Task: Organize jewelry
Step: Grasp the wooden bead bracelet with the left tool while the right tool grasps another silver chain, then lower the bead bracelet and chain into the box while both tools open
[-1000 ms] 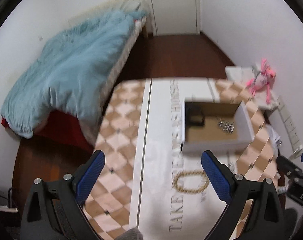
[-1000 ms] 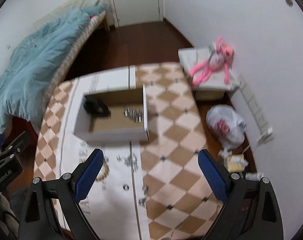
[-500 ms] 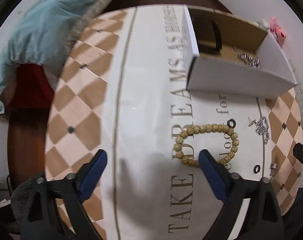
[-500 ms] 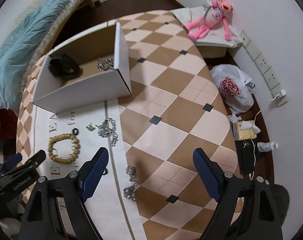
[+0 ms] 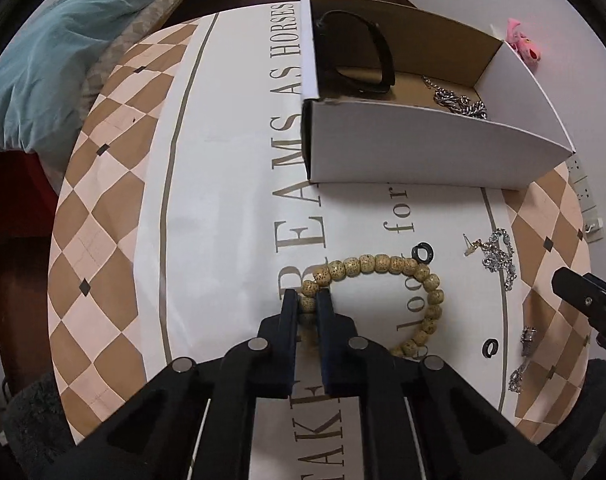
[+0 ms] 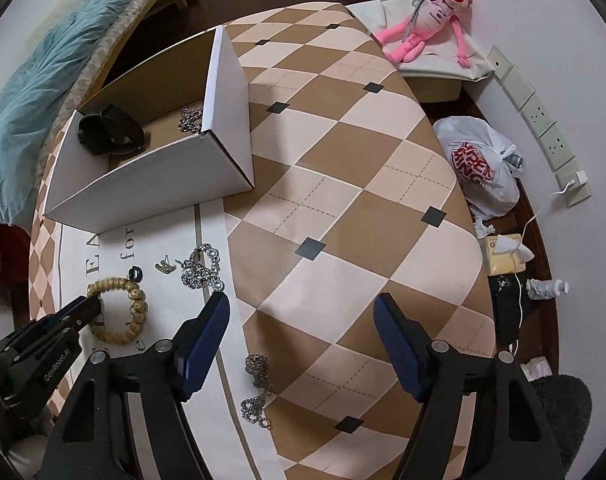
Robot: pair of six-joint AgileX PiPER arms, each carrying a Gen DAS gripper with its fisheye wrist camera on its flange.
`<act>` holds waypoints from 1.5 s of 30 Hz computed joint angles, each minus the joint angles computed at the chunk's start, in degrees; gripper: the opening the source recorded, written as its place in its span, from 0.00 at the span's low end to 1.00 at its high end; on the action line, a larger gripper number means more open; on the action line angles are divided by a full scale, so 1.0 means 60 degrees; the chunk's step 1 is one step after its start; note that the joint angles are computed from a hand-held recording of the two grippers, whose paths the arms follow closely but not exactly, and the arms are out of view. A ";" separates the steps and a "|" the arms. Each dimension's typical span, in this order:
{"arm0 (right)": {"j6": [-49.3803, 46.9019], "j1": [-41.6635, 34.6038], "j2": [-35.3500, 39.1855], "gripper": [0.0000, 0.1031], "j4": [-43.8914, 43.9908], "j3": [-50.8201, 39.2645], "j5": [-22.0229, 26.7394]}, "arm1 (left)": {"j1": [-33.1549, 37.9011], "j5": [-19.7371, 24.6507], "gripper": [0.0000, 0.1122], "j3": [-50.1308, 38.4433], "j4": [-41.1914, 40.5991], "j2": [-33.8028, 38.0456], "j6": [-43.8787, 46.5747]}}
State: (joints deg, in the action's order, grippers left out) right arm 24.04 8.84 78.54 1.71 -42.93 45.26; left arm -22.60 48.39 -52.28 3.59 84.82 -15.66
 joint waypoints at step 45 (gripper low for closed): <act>-0.3570 -0.1030 -0.1498 0.01 0.3773 -0.3338 0.2247 | 0.1192 0.2544 0.06 -0.3621 -0.1866 -0.1990 0.1853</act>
